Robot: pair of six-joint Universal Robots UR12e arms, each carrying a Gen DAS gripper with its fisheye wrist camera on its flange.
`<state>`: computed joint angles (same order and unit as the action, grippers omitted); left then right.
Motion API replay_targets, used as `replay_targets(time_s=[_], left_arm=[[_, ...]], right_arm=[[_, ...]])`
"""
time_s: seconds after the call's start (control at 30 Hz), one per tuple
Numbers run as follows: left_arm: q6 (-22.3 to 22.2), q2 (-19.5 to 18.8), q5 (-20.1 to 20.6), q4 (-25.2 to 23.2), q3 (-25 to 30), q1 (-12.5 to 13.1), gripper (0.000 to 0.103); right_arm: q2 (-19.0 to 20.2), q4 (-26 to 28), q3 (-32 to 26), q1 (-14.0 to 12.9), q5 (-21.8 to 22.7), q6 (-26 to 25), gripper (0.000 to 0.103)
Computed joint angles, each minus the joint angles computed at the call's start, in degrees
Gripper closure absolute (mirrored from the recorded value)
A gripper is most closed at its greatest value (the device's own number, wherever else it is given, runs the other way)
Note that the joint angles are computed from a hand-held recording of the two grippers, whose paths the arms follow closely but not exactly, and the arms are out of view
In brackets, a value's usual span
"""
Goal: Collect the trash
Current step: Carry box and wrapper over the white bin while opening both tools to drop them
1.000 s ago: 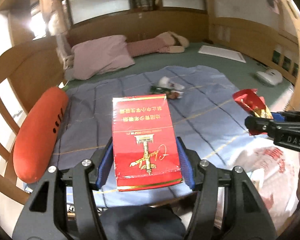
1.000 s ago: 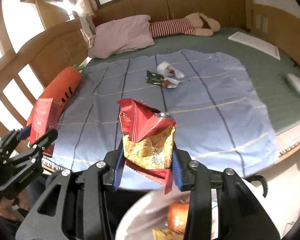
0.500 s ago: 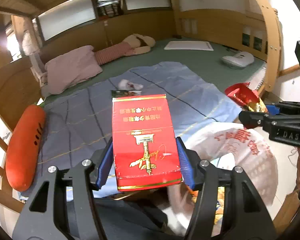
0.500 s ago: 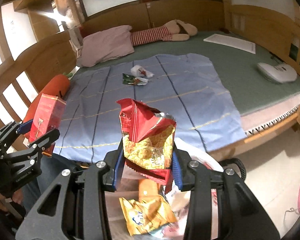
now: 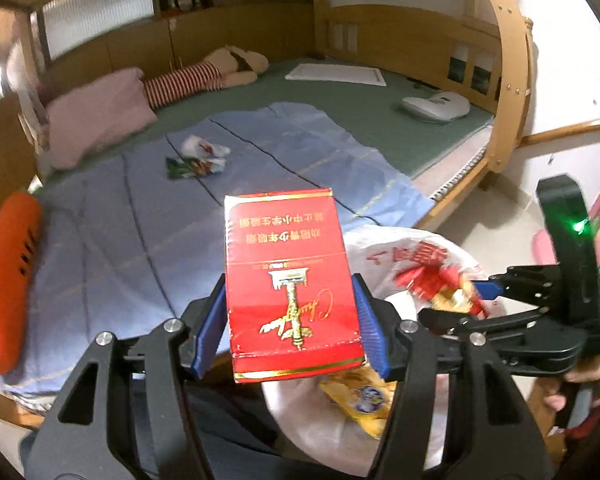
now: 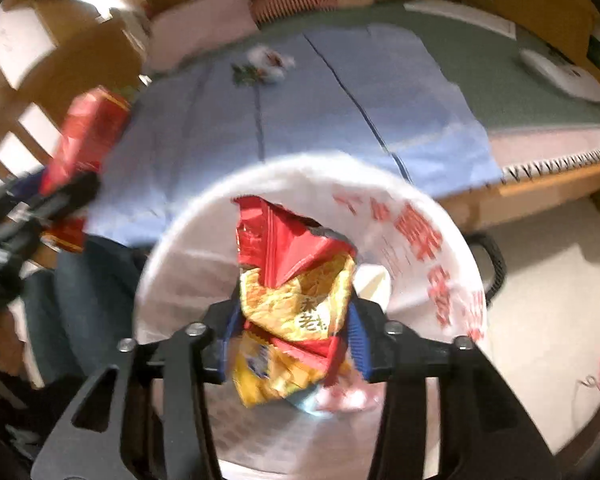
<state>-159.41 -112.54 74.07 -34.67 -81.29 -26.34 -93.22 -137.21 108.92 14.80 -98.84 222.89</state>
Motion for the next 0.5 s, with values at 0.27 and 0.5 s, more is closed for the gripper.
replay_targets(time_s=[0.27, 0.5], left_arm=[[1.43, 0.11, -2.94, -2.05, -0.22, 0.26, 0.044], [9.9, 0.05, -7.68, -9.58, 0.23, -0.19, 0.041]], right_arm=[[-4.03, -3.76, 2.63, 0.88, -10.05, 6.3, 0.027], [-5.64, -4.08, 3.59, 0.98, -13.93, 10.63, 0.027]])
